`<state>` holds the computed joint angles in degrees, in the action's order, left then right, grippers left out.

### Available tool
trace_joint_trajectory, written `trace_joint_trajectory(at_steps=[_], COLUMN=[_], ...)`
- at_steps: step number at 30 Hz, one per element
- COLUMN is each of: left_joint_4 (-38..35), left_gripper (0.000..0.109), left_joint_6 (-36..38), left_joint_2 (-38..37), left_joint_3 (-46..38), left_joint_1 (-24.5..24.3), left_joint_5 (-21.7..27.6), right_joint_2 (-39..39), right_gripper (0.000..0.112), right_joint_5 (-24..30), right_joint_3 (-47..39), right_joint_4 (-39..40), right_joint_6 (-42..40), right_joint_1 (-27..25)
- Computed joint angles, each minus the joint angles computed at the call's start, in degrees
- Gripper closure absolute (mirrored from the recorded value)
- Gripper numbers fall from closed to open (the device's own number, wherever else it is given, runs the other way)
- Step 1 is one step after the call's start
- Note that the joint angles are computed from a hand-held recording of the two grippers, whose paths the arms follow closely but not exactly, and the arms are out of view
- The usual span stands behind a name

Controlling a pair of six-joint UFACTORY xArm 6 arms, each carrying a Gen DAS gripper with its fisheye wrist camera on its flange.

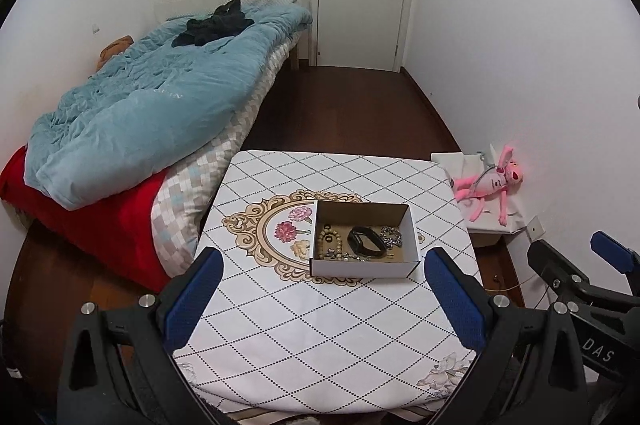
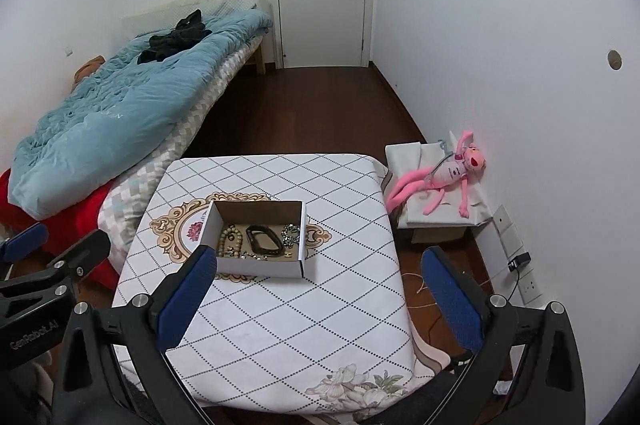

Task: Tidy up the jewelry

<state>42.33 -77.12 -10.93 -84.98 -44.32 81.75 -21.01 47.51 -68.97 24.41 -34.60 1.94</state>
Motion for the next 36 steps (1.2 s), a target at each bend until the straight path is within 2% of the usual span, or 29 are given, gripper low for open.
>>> trace_joint_trajectory(at_steps=[5, 16, 27, 36], left_joint_4=[-3.2, -9.8, -13.2, -14.0], left_gripper=[0.006, 0.006, 0.006, 0.006], left_joint_6=[2.3, 8.4, 10.9, 11.4], left_joint_2=[2.0, 6.6, 9.2, 9.6], left_joint_3=[-1.2, -2.9, -4.3, -4.3], left_joint_1=[3.1, 10.0, 13.0, 13.8], left_joint_5=[-1.7, -4.2, -5.3, -5.4], right_joint_2=[2.2, 14.0, 22.2, 23.9], right_gripper=[0.009, 0.009, 0.009, 0.009], right_joint_5=[0.1, 0.0, 3.1, 4.8], right_joint_3=[-1.9, -10.0, -17.0, -18.7], right_joint_4=[-1.0, -8.2, -12.4, -13.3], right_joint_6=[1.6, 8.1, 11.2, 11.2], right_joint_1=[0.2, 3.5, 5.3, 5.3])
